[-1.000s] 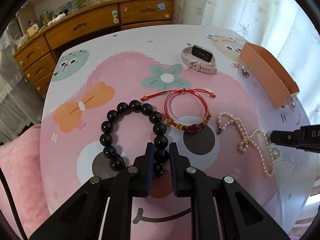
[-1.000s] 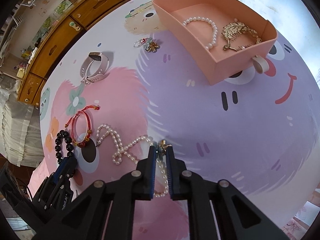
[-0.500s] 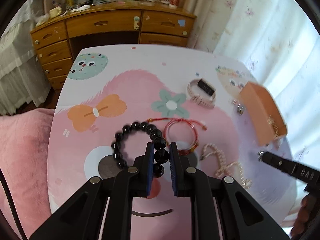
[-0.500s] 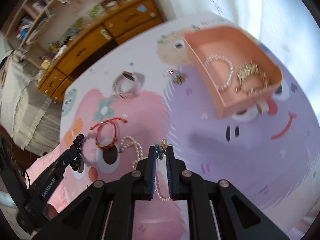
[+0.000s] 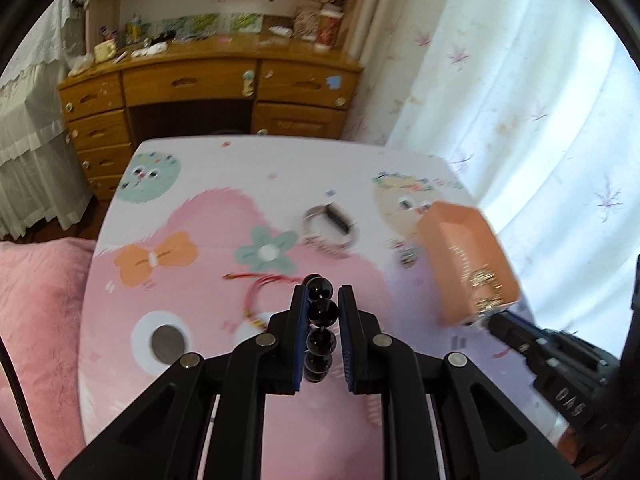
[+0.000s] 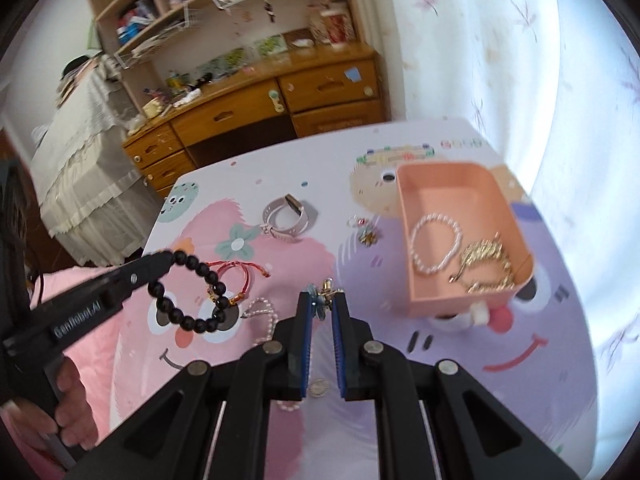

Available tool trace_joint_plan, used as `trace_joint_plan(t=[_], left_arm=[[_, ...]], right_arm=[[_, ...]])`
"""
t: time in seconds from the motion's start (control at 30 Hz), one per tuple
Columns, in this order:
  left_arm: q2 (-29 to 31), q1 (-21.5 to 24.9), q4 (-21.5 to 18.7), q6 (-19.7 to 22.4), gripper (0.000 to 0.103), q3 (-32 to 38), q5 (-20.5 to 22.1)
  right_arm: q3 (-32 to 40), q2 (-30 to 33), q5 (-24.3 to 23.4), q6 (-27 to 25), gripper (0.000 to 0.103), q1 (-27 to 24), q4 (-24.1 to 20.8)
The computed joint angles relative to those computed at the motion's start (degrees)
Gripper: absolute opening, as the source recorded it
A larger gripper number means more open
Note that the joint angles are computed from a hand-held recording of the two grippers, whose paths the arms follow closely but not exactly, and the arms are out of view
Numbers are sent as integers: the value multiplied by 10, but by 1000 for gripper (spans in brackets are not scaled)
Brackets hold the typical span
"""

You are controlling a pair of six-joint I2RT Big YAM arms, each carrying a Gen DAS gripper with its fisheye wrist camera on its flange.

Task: Organize jewelry
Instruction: 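Lower the black bead bracelet into the peach box and open the left gripper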

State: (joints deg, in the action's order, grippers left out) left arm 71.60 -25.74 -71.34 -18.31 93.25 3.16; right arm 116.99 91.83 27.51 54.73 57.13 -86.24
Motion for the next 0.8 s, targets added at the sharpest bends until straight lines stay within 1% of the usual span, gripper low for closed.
trace_joint_plan(t=[0.1,0.2,0.33,0.57,0.7,0.8], left_arm=[[11,-26,10,-18,13,25,-1],[23,-54,30,-34,13,48,0],[47,-83,46,-47,13,82,-2],[97,-126,69,-76,13,137,-2],[129,-144,70,-86,13,167,-5],[150,-155,73,-88,13,188,-4]], right_arm=[[-16,-18,16,-43,9,0,10],[-38,-41,29,-82,9,-3,22],[-67,-70,38,-117,9,-12,36],[-120,-117,38,-163,9,-43,60],[-149,-141,25,-182,10,-67,70],[-162,-151,28,-194,10,-79,73]])
